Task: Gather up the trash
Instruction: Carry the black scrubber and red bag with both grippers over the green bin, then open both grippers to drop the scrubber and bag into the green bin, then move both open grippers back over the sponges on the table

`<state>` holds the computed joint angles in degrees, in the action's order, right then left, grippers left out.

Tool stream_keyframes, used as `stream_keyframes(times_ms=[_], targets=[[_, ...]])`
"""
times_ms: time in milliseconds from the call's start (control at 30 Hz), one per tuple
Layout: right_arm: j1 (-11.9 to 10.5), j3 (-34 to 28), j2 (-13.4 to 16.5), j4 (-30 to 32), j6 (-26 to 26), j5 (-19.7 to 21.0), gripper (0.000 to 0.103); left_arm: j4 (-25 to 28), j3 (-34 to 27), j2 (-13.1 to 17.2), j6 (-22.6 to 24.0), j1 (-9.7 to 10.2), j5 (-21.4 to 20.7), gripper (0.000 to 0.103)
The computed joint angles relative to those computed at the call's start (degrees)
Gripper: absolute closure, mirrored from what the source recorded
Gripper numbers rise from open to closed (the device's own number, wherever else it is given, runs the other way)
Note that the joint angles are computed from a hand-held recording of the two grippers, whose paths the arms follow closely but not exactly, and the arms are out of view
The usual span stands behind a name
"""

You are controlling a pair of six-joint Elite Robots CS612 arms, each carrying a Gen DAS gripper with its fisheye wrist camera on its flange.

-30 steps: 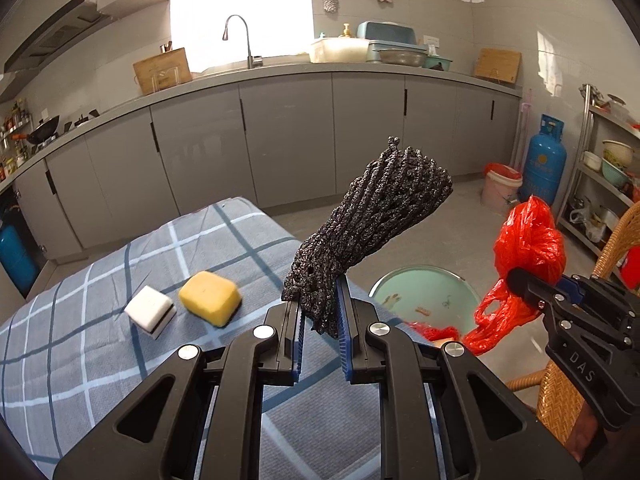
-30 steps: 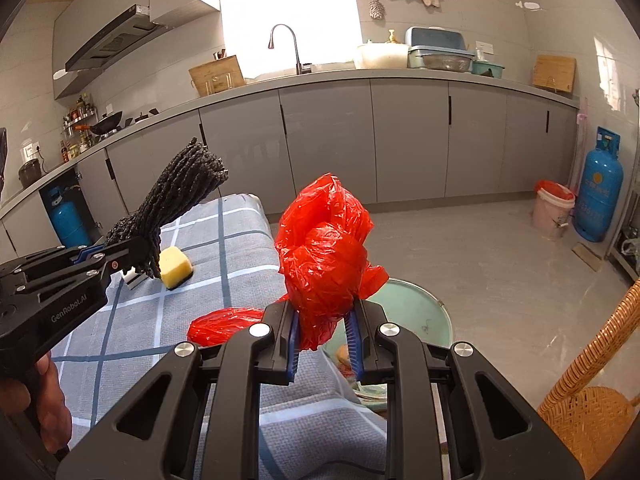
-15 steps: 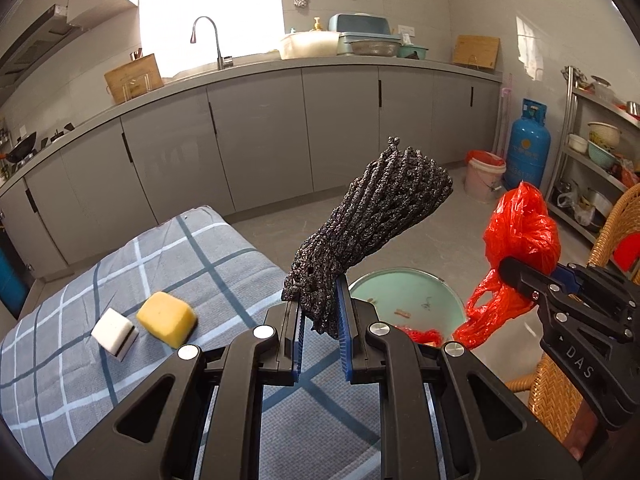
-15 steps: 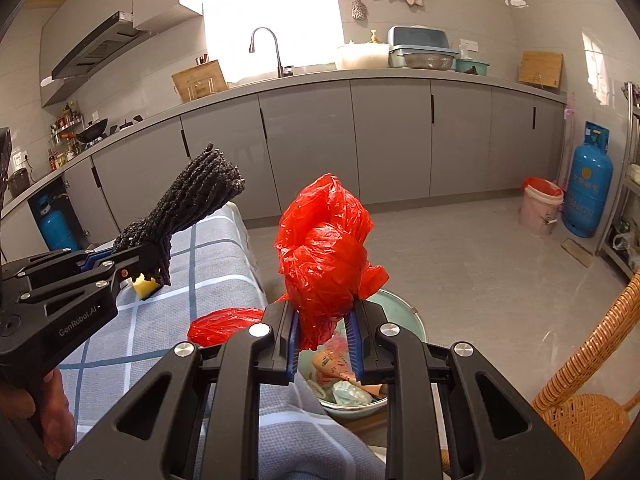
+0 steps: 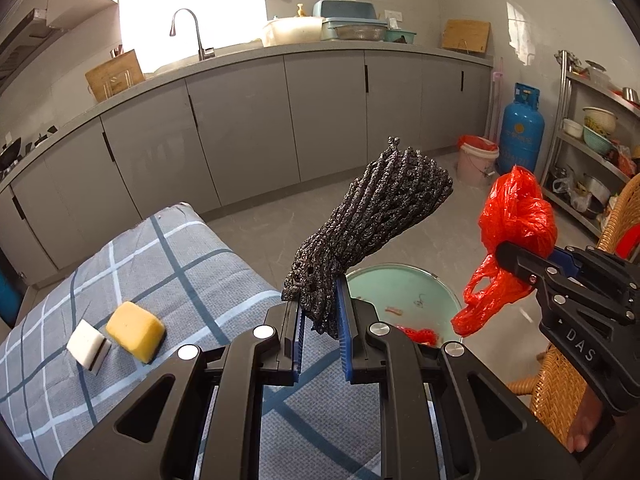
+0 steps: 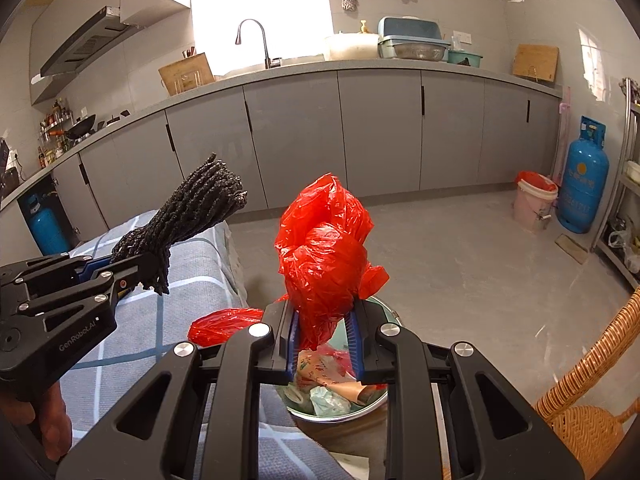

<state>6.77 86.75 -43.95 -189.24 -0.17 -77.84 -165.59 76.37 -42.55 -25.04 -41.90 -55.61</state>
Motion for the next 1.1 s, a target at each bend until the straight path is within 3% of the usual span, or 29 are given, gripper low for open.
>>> stream_keyframes(times_ms=[533, 567, 633, 667, 767, 833, 967, 1100], targets=[[-0.8, -7.84, 5.66, 8.52, -2.07, -0.89, 0.078, 5.29, -7.59, 5.17, 2.34, 1.27, -3.79, 0.086], [-0.85, -8.36, 6.14, 8.71, -2.0, -0.91, 0.074, 5.55, -8.07, 5.51, 2.74, 1.33, -4.33, 0.083], [-0.91, -9.47, 7.18, 8.95, -1.7, -1.1, 0.05, 6.47, -8.92, 6.21, 3.18, 1.33, -3.77, 0.064], [-0.94, -9.95, 7.66, 8.93, -1.42, -1.42, 0.047, 6.73, -9.2, 6.52, 3.11, 1.33, -3.3, 0.052], [-1.03, -10.81, 8.46, 10.3, -0.4, -1.96, 0.045, 7.89, -9.65, 6.96, 2.58, 1.5, -3.02, 0.05], [-1.05, -10.69, 8.57, 10.21, -0.25, -2.06, 0.044, 8.35, -9.54, 6.99, 1.92, 1.59, -2.47, 0.04], [-1.02, -9.93, 8.33, 10.12, -0.08, -2.36, 0.038, 8.62, -8.53, 6.49, 0.47, 1.82, -1.89, 0.036], [-0.88, -8.7, 7.53, 9.16, 1.45, -2.06, 0.032, 7.32, -6.11, 5.12, -0.95, 1.85, -0.63, 0.025]])
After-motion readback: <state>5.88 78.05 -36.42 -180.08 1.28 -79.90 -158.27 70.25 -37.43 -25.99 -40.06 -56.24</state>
